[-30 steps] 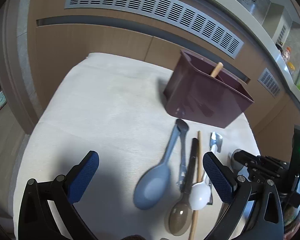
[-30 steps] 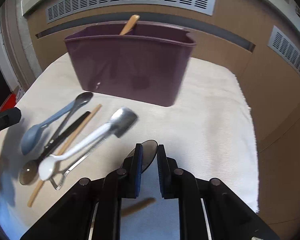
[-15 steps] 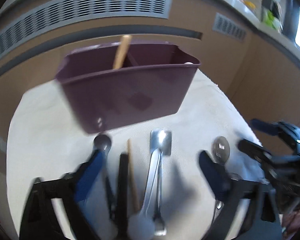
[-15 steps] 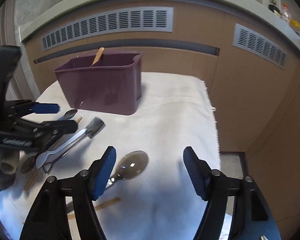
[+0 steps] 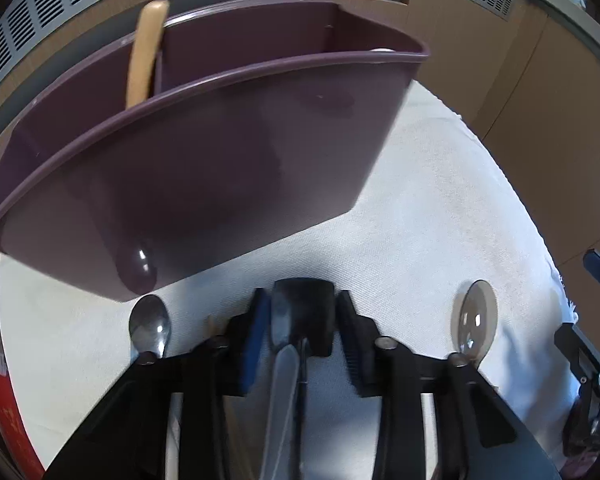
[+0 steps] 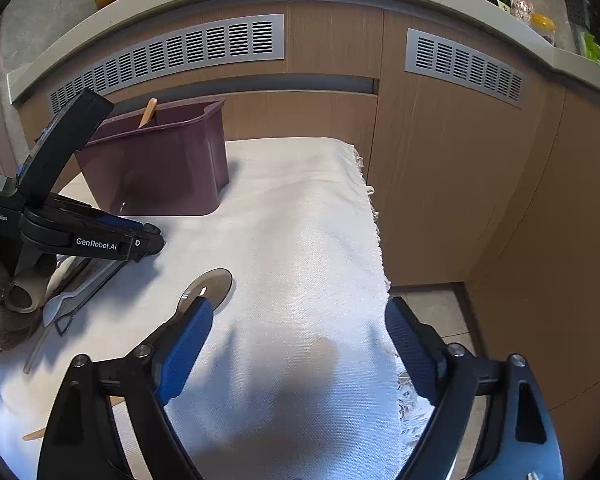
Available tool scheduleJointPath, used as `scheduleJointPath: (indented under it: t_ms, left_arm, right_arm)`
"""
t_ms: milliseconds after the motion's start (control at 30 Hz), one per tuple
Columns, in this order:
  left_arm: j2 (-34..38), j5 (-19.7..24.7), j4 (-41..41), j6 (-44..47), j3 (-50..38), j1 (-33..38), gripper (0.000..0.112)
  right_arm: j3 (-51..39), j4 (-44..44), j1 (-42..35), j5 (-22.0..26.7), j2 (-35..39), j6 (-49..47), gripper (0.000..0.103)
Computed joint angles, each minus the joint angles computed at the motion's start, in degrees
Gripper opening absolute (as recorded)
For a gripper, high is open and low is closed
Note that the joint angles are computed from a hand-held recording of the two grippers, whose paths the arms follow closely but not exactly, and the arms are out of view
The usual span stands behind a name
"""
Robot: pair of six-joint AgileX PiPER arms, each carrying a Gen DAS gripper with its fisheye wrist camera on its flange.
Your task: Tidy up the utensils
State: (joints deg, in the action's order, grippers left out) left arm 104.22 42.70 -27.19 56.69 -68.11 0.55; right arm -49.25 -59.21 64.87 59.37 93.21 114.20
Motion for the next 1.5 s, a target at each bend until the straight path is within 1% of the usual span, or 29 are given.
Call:
scheduleJointPath:
  t_ms: [100,133,167,200,233,300,400,467,533,633,700,733,767,800,833,867,933,967,1033,1100,1200,1267,1400,1500]
  left_arm:
    - [-1.92,-1.43,-2.56,2.06,2.40,0.87,0.033]
    - [-3.89,-2.55,-5.83,4.94,4.52,2.41,0.033]
    - [-5.64,-3.15,-8.70,7.86,6.32,3.90,0.033]
    - [-8.26,-3.61,-13.56,12.44,8.77,6.42,0.033]
    - [-10.21,-3.22,-17.20,15.80,10.50,8.58,0.033]
    - [-13.38,-1.08,-23.75,21.14,13.00,13.73,0.033]
    - [-16.65,3.77,-32.70,27.98,15.86,22.63,0.033]
    - [-17.57,6.59,-36.55,31.06,16.81,27.34,0.033]
    - [-16.92,9.45,-38.48,32.50,16.58,30.84,0.033]
    - [-15.32,13.57,-39.26,33.43,15.33,34.93,0.033]
    - [-14.94,16.28,-39.37,35.47,15.45,38.47,0.033]
    - [-14.40,16.58,-39.92,36.53,15.64,39.16,0.033]
    - [-13.92,16.36,-40.60,36.74,15.68,38.92,0.033]
    - [-13.41,17.09,-40.52,36.32,15.18,39.35,0.033]
    - [-12.56,18.12,-40.33,36.04,14.53,40.13,0.033]
    - [-12.33,18.41,-40.35,35.45,14.17,40.10,0.033]
    - [-11.52,19.59,-40.37,35.00,13.41,40.65,0.033]
    - [-11.11,20.39,-40.18,34.81,12.95,41.09,0.033]
    - [-10.56,21.57,-39.82,34.72,12.26,41.97,0.033]
    - [-10.34,22.57,-39.54,34.65,11.88,42.69,0.033]
    - [-10.49,24.21,-39.00,34.44,11.52,43.75,0.033]
    - [-11.39,25.11,-38.74,34.51,11.77,44.48,0.033]
    - [-14.03,25.56,-38.77,34.83,12.93,45.03,0.033]
    - [-16.19,26.24,-38.70,35.03,13.65,45.47,0.033]
  right_arm:
    - [-1.80,0.69,1.74,3.59,1.43,-0.84,0.097]
    - [-2.75,1.24,2.28,4.77,1.94,-1.99,0.103]
    - [-3.61,1.21,2.83,5.60,2.40,-2.32,0.103]
    - [-4.25,1.14,2.91,5.49,2.60,-2.97,0.103]
    - [-5.20,1.23,2.49,4.45,2.81,-4.28,0.103]
    - [-7.57,1.90,0.98,1.48,3.70,-6.08,0.103]
    - [-11.60,5.21,-2.43,-2.89,6.26,-5.95,0.101]
    - [-14.94,8.62,-4.58,-4.17,8.99,-6.42,0.090]
    - [-19.03,12.08,-6.24,-3.91,12.24,-8.66,0.085]
    - [-23.93,16.08,-8.00,-3.23,16.17,-10.28,0.083]
    - [-26.03,18.02,-8.60,-2.72,18.21,-10.86,0.076]
    - [-27.21,19.35,-8.95,-2.64,19.36,-11.85,0.070]
    - [-29.30,19.27,-8.54,-0.27,21.10,-12.58,0.066]
    - [-30.73,18.71,-8.05,1.39,22.13,-13.19,0.061]
    - [-31.66,18.10,-7.64,1.96,22.83,-14.09,0.048]
    - [-32.17,17.53,-7.33,2.08,23.12,-14.90,0.033]
    - [-32.64,17.02,-6.94,1.59,23.06,-17.26,0.032]
    - [-31.33,16.00,-6.66,-0.02,22.03,-16.76,0.032]
    - [-28.05,12.14,-5.31,-2.33,19.35,-13.38,0.032]
    - [-25.13,7.87,-3.28,-2.97,16.33,-10.16,0.032]
    - [-23.21,4.00,0.20,-0.38,12.83,-8.40,0.032]
    - [-23.72,2.84,1.93,2.47,12.07,-8.66,0.032]
    - [-25.10,0.86,5.02,8.03,11.52,-8.79,0.032]
    - [-25.18,-0.49,4.84,7.93,10.78,-8.98,0.032]
